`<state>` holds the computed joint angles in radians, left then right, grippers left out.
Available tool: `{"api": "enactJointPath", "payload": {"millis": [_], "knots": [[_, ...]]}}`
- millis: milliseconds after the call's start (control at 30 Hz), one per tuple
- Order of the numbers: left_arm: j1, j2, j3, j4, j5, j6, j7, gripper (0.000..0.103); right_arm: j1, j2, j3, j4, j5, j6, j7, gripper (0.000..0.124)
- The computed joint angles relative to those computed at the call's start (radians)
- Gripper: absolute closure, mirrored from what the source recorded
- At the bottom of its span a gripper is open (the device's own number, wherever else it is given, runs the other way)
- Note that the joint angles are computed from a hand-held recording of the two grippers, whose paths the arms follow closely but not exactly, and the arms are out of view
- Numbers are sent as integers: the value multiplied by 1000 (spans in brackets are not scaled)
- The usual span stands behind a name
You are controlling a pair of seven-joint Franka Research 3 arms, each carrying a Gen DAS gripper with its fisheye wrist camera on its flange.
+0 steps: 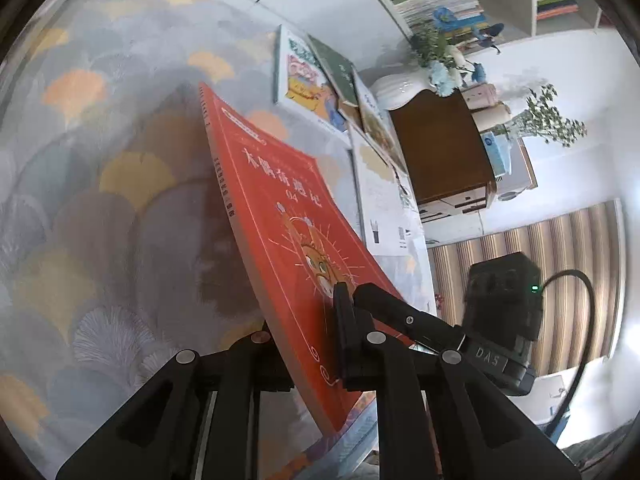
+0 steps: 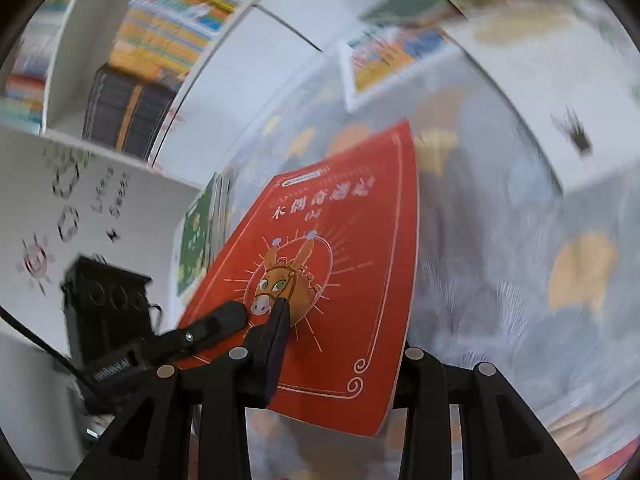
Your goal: Organize books
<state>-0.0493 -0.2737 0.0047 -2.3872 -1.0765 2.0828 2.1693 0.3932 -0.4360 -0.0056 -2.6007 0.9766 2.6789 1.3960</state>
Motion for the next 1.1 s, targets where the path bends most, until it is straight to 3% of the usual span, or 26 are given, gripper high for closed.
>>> {"api": "enactJointPath", "payload": {"millis": [133, 367, 567, 667, 867, 1100], "knots": [[0, -23, 4, 45, 40, -7, 10, 91, -30, -18, 64, 20, -175, 53, 54, 89], [-1, -105, 50, 102, 33, 30, 73, 90, 43, -2, 37, 124, -176, 134, 3, 89], [25, -133, 122, 181, 34, 38, 118, 90, 89, 108, 80, 306, -236, 217, -24, 89], [52, -86, 165, 285, 51, -6, 133, 90, 97, 185, 108, 413, -293, 255, -20, 89], [138, 9, 192, 409, -2, -33, 165, 90, 114, 380, 143, 670, -320, 260, -10, 89], [262, 125, 180, 393, -9, -62, 155, 89, 119, 583, 183, 823, -506, 183, 181, 88]]}}
